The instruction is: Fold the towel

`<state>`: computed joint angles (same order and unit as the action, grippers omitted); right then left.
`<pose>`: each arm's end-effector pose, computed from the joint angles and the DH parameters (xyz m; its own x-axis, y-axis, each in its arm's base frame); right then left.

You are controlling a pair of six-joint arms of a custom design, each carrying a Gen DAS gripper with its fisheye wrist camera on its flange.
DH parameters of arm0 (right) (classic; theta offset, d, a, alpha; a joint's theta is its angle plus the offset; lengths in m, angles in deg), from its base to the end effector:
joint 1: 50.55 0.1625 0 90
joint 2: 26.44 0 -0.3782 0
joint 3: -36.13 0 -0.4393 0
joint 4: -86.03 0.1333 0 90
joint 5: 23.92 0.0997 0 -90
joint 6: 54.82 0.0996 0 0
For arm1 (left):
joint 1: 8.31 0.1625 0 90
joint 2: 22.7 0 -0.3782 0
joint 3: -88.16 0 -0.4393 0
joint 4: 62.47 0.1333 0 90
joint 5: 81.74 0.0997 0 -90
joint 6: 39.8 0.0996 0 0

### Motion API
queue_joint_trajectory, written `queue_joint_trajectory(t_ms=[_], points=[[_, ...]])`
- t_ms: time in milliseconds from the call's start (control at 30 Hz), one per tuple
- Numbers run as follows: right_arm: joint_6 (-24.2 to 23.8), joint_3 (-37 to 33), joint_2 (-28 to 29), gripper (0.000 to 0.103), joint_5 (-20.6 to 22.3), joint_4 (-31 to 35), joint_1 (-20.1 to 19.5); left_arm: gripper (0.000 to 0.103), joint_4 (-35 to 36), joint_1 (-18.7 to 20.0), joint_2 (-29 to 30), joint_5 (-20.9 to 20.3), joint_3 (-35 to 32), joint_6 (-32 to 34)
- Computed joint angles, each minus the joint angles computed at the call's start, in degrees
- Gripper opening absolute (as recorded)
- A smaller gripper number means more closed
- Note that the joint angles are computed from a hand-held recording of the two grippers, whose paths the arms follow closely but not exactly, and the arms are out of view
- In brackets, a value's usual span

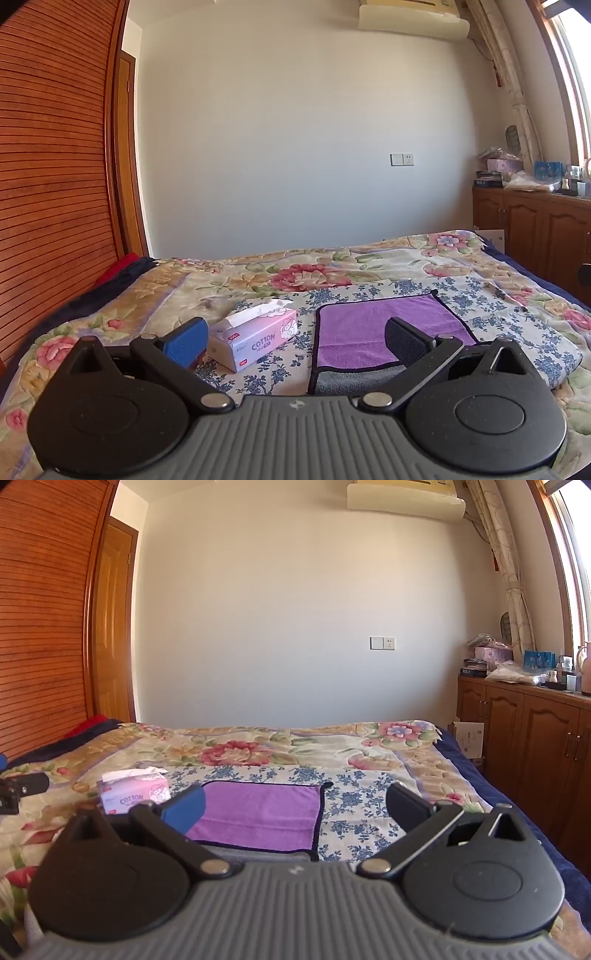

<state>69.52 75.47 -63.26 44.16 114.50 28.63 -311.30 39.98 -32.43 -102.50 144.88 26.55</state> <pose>0.0230 -0.7878 0.2368 -0.6277 -0.4967 0.5994 -0.7475 0.1695 -0.6423 -0.2755 -0.6494 0.0109 -0.5645 -0.4197 -0.7107 0.6721 0.2661 -0.6910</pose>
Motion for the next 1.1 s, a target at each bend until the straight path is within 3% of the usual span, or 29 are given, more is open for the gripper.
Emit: queue_joint_trajectory(t_ms=[1100], points=[[-0.64, -0.69, 0.33, 0.103, 0.21, 0.08, -0.33, 0.103, -0.30, 0.01, 0.10, -0.09, -0.19, 0.53]])
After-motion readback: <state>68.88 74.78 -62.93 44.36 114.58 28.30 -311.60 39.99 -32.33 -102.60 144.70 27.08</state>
